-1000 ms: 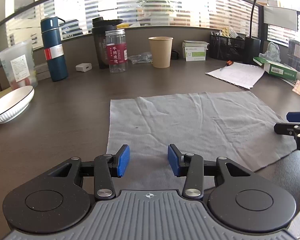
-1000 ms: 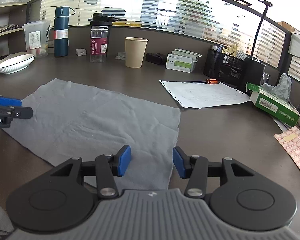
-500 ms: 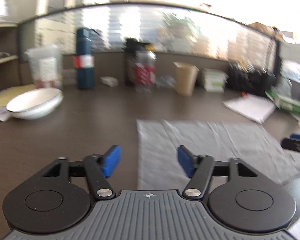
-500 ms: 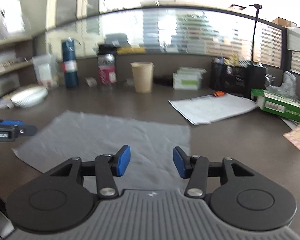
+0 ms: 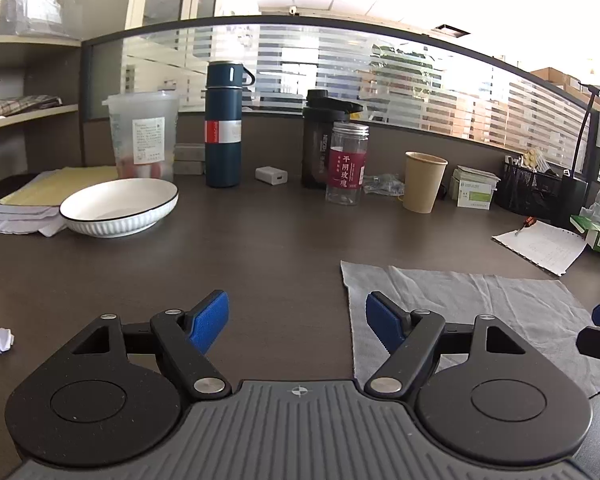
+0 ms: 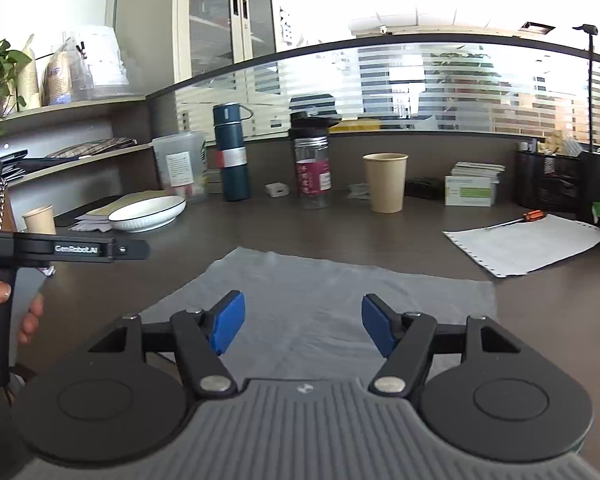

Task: Fold towel
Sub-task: 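Move the right tool to the grey towel edge and close on it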

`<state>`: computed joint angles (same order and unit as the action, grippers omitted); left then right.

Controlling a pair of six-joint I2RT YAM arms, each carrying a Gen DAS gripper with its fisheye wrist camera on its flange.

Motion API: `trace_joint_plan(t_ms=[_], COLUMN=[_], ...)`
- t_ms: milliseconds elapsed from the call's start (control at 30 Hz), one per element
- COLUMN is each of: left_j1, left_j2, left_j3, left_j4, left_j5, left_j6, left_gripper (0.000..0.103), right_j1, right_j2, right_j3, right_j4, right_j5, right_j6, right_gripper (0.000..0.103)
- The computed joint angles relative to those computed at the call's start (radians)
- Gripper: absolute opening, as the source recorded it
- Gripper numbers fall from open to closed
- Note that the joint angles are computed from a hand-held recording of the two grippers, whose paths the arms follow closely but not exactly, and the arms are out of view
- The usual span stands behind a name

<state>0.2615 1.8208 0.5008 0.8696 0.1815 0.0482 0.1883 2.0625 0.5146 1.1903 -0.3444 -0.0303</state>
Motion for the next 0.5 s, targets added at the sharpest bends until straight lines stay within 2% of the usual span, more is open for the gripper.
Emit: trace_joint_plan(t_ms=[133,167,233,300,367,433,467,500], left_j1=[0.013,0.015,0.018,0.021,0.029,0.042,0.049,0.057], left_j2=[0.005,0.003,-0.001,-0.004,-0.007,-0.01,-0.012,-0.014], left_j3=[0.01,0.012,0.018,0.022,0.021,0.016,0.012,0.011], left_j4=[-0.018,-0.025,-0.045,-0.056,-0.057,-0.047,-0.042,-0.039], left_j5=[0.009,0.009,0.005,0.001,-0.005,-0.014,-0.016,-0.017], left_j6=[0.009,0.011,0.013,0.012,0.012,0.005,0.002,-0.001], left_gripper=[0.082,0.083,0.084,0.085,0.085,0.085,0.085,0.085], right_j1=[0.062,0.078,0.113,0.133,0.149,0.17,0.18,0.19], right_j2=[-0.023,-0.03,-0.047,-0.052,-0.045,-0.043,-0.042,-0.041], right_j3=[0.038,0.044,0.051,0.054,0.045,0.053,0.064,0.076], right_j4=[-0.104,-0.125,-0.163,-0.156,-0.104,-0.105,-0.122,-0.144], right_j5=[0.07,0.092,0.146,0.147,0.13,0.102,0.084,0.076], right_j6=[-0.009,-0.009,-0.003,0.009,0.007,-0.016,-0.029,-0.038], right_gripper=[0.071,0.075,0.09,0.095,0.095,0.093,0.089,0.078])
